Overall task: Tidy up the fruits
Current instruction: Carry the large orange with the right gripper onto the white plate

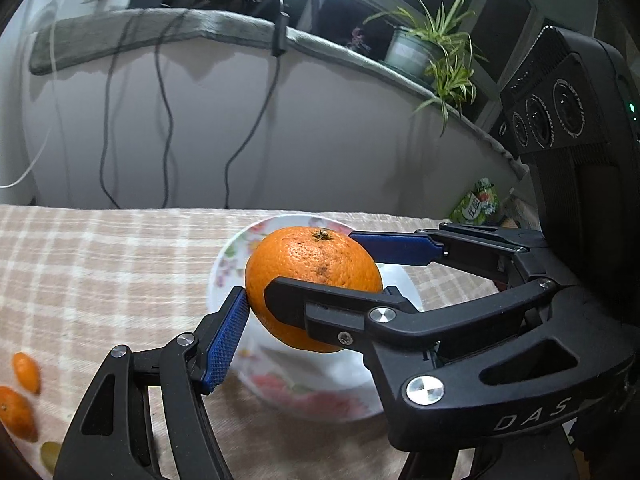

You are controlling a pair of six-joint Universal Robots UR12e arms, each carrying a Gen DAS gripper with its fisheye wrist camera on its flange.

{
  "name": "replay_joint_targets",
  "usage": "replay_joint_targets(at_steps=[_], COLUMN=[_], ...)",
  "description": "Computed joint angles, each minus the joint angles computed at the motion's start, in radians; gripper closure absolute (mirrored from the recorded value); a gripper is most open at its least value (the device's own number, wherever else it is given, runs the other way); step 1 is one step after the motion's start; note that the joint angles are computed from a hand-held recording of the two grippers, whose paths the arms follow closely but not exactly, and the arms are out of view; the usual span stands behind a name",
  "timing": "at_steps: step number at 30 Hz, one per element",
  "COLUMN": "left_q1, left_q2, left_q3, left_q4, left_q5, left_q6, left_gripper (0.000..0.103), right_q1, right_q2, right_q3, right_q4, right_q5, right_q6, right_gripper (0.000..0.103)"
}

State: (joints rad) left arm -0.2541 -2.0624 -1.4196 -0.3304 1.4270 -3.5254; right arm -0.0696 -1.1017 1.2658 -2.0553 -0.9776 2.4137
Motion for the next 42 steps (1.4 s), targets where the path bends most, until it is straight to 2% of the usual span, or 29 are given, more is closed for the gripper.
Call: replay_joint_targets(at_steps=[11,23,29,34,35,37,42], left_q1=[-0.005,-0.009,-0.009,-0.018,-0.017,-0.015,-0.014], left_q2=[-0.067,-0.081,-0.079,-0.069,-0.065,-0.056,-0.033], left_q3=[0.099,0.118,0.116,0.108,0.103,0.089,0.061], left_q4=[-0.08,-0.118,-0.123,-0.127,-0.123,-0.109,-0.084], left_q5=[-0.027,-0.02,-0.019,0.019,0.018,0.021,0.031], left_q6=[0.021,0.04,0.045,0.061,0.059,0.057,0.058], left_gripper=[0.035,0.035,0.034,0.034,0.034,0.034,0.034], right_q1=[-0.016,-0.02,-0.017,-0.011,-0.011,-0.013,-0.022], right_q2=[0.043,0.054,0.054,0.043,0.039,0.033,0.015], right_q3=[-0.026,-0.024,-0.026,-0.012,-0.005,0.005,0.024], right_q4=[-0.039,-0.041,-0.039,-0.072,-0.088,-0.115,-0.143], right_q5=[-0.02,-0.019,-0.028,-0.053,-0.057,-0.058,-0.048], right_q6=[0.058,0.069,0.069,0.071,0.073,0.081,0.098], right_gripper=[0.031,0.031,0.03,0.03,0.029,0.021,0.02])
